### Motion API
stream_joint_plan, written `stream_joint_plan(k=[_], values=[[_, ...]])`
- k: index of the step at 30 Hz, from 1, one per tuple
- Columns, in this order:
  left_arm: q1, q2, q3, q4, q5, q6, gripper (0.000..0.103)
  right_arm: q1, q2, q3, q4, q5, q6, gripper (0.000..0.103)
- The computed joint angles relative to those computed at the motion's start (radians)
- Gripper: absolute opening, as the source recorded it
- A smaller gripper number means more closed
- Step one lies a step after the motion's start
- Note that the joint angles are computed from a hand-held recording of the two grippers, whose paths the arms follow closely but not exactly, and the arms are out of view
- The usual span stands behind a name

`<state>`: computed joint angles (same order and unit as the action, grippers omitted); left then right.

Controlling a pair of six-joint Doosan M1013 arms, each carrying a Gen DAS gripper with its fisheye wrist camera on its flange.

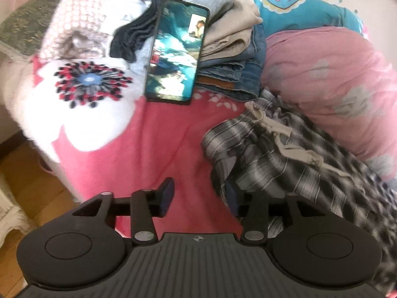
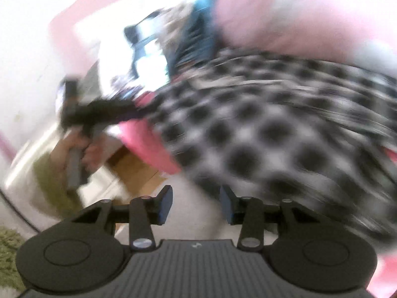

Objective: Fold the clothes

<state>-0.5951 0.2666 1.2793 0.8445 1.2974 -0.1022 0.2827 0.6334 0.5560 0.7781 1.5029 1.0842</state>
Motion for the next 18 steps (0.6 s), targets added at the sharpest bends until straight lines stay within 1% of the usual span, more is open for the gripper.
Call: stream_joint_plan(k=[2,3,6,8,9,10,11,12,13,14,15,17,18], values=[[-0.012,0.0,-0.005,-0.009,0.037,0.007,0.049,-0.026,-0.043,0.064,-0.046,-0.096,0.037,0.044],[-0.017,0.006,-0.016,-0.014,0.071,0.02,0.049,-0.039,-0.065,0.097,-0.076,-0.149,0.05,0.044],[-0.032,0.02,-0.046,-0.008,0.165,0.039,0.049,-0.075,-0.132,0.197,-0.201,-0.338,0.1,0.045],[-0.043,0.028,-0.064,0.004,0.207,0.037,0.049,-0.099,-0.163,0.251,-0.306,-0.458,0.189,0.048],[-0.049,0.033,-0.075,0.015,0.223,0.045,0.049,-0.11,-0.172,0.269,-0.364,-0.506,0.244,0.05],[-0.055,0.039,-0.086,0.026,0.239,0.053,0.049,-0.119,-0.175,0.279,-0.404,-0.534,0.288,0.052],[-0.059,0.047,-0.102,0.034,0.22,0.076,0.049,-0.128,-0.176,0.286,-0.438,-0.554,0.326,0.053],[-0.062,0.056,-0.118,0.04,0.197,0.101,0.049,-0.133,-0.178,0.298,-0.465,-0.577,0.339,0.053],[-0.065,0.065,-0.135,0.046,0.174,0.126,0.049,-0.136,-0.181,0.312,-0.49,-0.602,0.343,0.056],[-0.068,0.078,-0.157,0.048,0.131,0.171,0.049,-0.136,-0.184,0.326,-0.53,-0.629,0.36,0.057],[-0.07,0.092,-0.181,0.047,0.084,0.219,0.049,-0.136,-0.187,0.34,-0.567,-0.653,0.392,0.057],[-0.069,0.126,-0.236,0.012,-0.045,0.357,0.049,-0.14,-0.194,0.369,-0.621,-0.692,0.476,0.057],[-0.066,0.145,-0.266,-0.029,-0.117,0.448,0.049,-0.144,-0.198,0.383,-0.637,-0.707,0.528,0.057]])
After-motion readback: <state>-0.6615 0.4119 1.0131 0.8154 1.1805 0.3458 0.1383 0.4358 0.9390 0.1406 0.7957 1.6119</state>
